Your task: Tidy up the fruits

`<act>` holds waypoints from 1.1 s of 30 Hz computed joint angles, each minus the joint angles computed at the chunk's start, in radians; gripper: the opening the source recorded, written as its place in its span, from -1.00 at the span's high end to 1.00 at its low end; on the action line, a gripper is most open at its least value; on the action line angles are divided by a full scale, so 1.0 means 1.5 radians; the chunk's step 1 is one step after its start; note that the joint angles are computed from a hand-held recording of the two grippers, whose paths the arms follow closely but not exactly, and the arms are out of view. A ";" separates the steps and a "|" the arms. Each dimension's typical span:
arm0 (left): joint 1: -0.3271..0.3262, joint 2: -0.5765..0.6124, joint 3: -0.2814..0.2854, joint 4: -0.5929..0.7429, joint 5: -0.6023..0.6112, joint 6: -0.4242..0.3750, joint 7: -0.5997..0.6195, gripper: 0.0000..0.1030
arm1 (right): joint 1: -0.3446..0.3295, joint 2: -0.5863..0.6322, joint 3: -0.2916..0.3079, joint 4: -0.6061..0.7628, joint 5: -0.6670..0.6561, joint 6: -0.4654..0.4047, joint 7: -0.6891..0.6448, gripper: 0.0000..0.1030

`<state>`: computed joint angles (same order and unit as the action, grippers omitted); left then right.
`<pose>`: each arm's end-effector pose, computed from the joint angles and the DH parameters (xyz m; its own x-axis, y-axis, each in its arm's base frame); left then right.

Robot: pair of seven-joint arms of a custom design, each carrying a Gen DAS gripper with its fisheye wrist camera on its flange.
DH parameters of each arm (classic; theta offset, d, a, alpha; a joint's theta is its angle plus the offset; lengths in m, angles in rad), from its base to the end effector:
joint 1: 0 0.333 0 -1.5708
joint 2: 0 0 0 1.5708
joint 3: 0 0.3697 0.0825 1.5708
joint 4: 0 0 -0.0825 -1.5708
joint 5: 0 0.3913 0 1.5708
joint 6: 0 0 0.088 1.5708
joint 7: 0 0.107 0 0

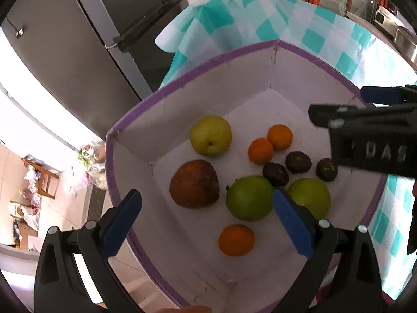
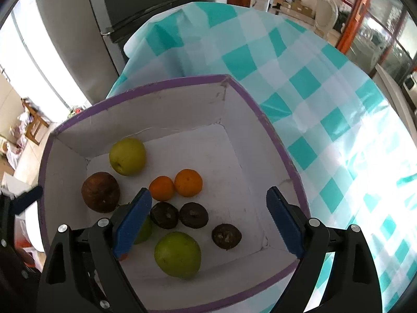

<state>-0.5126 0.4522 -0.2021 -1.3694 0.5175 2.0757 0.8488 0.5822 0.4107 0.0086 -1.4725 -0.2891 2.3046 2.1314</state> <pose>0.6020 -0.4450 0.5403 -0.1157 -0.9807 -0.1578 -0.8863 0.1737 -0.4293 0.6229 0.4093 0.5364 0.1705 -0.9851 0.0232 -0.8693 -0.1615 -0.4671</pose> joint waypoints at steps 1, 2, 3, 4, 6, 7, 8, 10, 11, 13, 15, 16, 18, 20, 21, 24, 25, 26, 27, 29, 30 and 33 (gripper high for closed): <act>0.002 -0.002 -0.002 -0.003 -0.007 0.001 -0.003 -0.96 | 0.001 -0.002 0.000 0.000 -0.001 -0.003 0.000 -0.69; 0.003 -0.004 -0.003 -0.004 -0.011 0.001 -0.006 -0.96 | 0.001 -0.004 0.000 0.000 -0.002 -0.004 -0.001 -0.69; 0.003 -0.005 -0.002 -0.006 -0.013 0.003 -0.013 -0.96 | 0.001 -0.007 0.000 -0.003 -0.003 -0.003 -0.001 -0.69; 0.002 -0.006 -0.002 -0.008 -0.012 0.004 -0.018 -0.96 | 0.001 -0.009 0.001 -0.007 -0.004 -0.001 -0.002 -0.69; 0.002 -0.006 -0.001 -0.010 -0.013 0.008 -0.031 -0.96 | 0.001 -0.013 0.002 -0.013 -0.007 0.002 -0.005 -0.69; 0.004 -0.006 -0.001 -0.011 -0.016 0.010 -0.036 -0.96 | 0.002 -0.014 0.002 -0.015 -0.010 0.002 -0.005 -0.69; 0.006 -0.007 -0.002 -0.012 -0.020 0.013 -0.041 -0.96 | 0.003 -0.014 0.001 -0.018 -0.013 0.002 -0.002 -0.69; 0.009 -0.010 -0.001 -0.021 -0.019 0.026 -0.050 -0.96 | 0.002 -0.013 0.001 -0.021 -0.012 0.007 0.004 -0.69; 0.009 -0.011 0.000 -0.023 -0.016 0.030 -0.051 -0.96 | 0.002 -0.012 0.002 -0.022 -0.011 0.008 0.007 -0.69; 0.013 -0.014 -0.001 -0.030 -0.015 0.037 -0.049 -0.96 | 0.003 -0.004 0.002 -0.017 -0.012 0.003 0.004 -0.69; 0.013 -0.014 0.001 -0.031 -0.008 0.036 -0.044 -0.96 | 0.005 -0.001 0.002 -0.014 -0.015 0.004 -0.001 -0.69; 0.013 -0.013 0.002 -0.030 -0.004 0.034 -0.043 -0.96 | 0.005 0.001 0.002 -0.012 -0.016 0.005 -0.003 -0.69; 0.015 -0.009 0.002 -0.021 -0.008 0.022 -0.040 -0.96 | 0.004 0.003 0.002 -0.007 -0.011 0.008 -0.003 -0.69; 0.018 -0.006 0.001 -0.015 -0.014 0.014 -0.034 -0.96 | 0.002 0.007 0.003 0.000 0.001 0.006 -0.002 -0.69; 0.018 -0.006 0.001 -0.011 -0.013 0.009 -0.031 -0.96 | 0.001 0.010 0.004 0.005 0.007 0.004 -0.003 -0.69; 0.020 -0.002 0.000 0.000 -0.015 0.000 -0.010 -0.96 | 0.003 0.020 0.004 0.023 0.013 0.000 -0.013 -0.69; 0.019 -0.002 0.001 0.001 -0.012 0.001 -0.005 -0.96 | 0.004 0.023 0.003 0.028 0.016 -0.002 -0.012 -0.69; 0.018 -0.002 0.002 0.002 -0.008 0.003 -0.001 -0.96 | 0.003 0.026 0.003 0.031 0.021 -0.001 -0.011 -0.69; 0.017 -0.002 0.002 0.002 -0.004 0.006 0.004 -0.96 | 0.003 0.028 0.002 0.033 0.025 0.004 -0.008 -0.69; 0.018 0.001 0.003 0.004 -0.004 0.009 0.012 -0.96 | 0.005 0.028 -0.001 0.029 0.026 0.018 0.000 -0.69; 0.018 0.004 0.003 0.008 -0.005 0.007 0.017 -0.96 | 0.005 0.029 -0.002 0.028 0.029 0.022 0.003 -0.69; 0.014 0.010 0.005 0.013 0.001 0.010 0.024 -0.96 | 0.008 0.026 -0.007 0.016 0.019 0.037 0.004 -0.69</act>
<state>-0.4913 0.4666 -0.1940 -1.3499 0.5193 2.0900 0.8849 0.5939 0.4503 -0.0017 -1.4479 -0.2605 2.3596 2.1368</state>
